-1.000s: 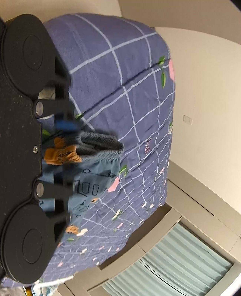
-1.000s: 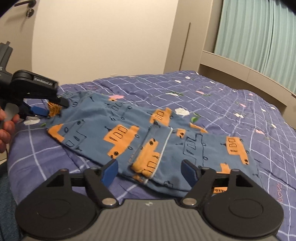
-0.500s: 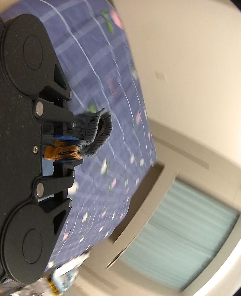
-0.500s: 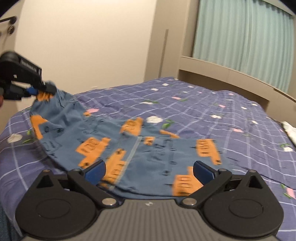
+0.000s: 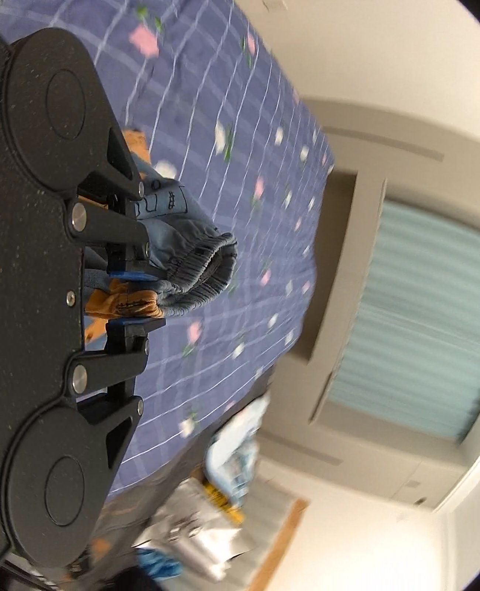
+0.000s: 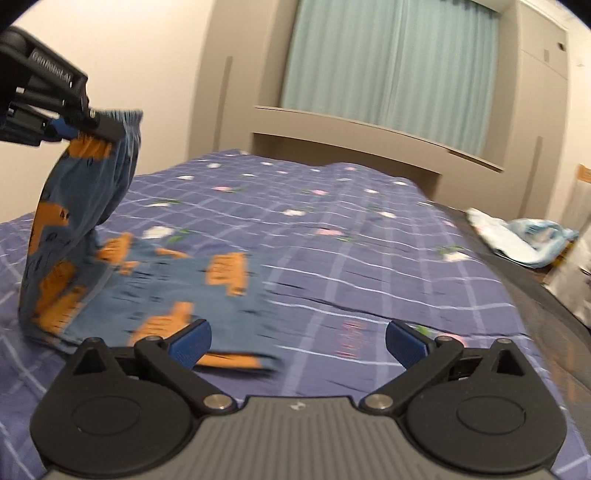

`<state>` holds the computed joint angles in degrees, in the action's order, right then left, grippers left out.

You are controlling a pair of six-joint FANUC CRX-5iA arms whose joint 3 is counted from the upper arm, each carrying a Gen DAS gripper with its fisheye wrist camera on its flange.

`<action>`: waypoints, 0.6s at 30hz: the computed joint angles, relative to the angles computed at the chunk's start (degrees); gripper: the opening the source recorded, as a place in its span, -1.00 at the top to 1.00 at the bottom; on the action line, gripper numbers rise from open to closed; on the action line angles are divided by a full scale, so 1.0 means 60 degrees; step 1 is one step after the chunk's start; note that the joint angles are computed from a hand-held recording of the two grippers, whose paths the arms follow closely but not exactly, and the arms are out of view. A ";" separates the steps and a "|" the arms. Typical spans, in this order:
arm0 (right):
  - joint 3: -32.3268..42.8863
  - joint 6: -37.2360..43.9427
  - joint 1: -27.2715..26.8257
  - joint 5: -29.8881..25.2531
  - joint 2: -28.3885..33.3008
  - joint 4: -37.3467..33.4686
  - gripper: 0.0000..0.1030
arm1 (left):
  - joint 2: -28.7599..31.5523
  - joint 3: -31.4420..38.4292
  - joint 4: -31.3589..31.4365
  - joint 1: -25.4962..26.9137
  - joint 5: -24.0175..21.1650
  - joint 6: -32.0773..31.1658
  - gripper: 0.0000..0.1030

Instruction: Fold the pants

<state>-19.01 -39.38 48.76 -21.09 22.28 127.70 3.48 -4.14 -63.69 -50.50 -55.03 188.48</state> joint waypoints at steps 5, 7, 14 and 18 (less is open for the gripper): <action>-0.0491 -0.0229 -0.0246 -0.0321 -0.0270 -0.0245 -0.99 | 0.0996 0.0618 0.0993 0.0472 0.0977 -0.1246 0.62; -0.0631 -0.0304 -0.0319 -0.0374 -0.0324 -0.0332 -0.99 | 0.1301 0.0707 0.1393 0.0659 0.1259 -0.1604 0.62; -0.0828 -0.0619 -0.0541 -0.0256 -0.0348 -0.0346 -0.99 | 0.1752 0.0634 0.2307 0.1097 0.1900 -0.2223 0.57; -0.0810 -0.0503 -0.0495 -0.0286 -0.0266 -0.0636 -0.99 | 0.1778 0.0585 0.2308 0.1106 0.2035 -0.2195 0.49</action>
<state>-23.88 -42.40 45.79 -22.81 20.68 123.89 14.15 -0.62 -49.85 -43.86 -42.82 175.32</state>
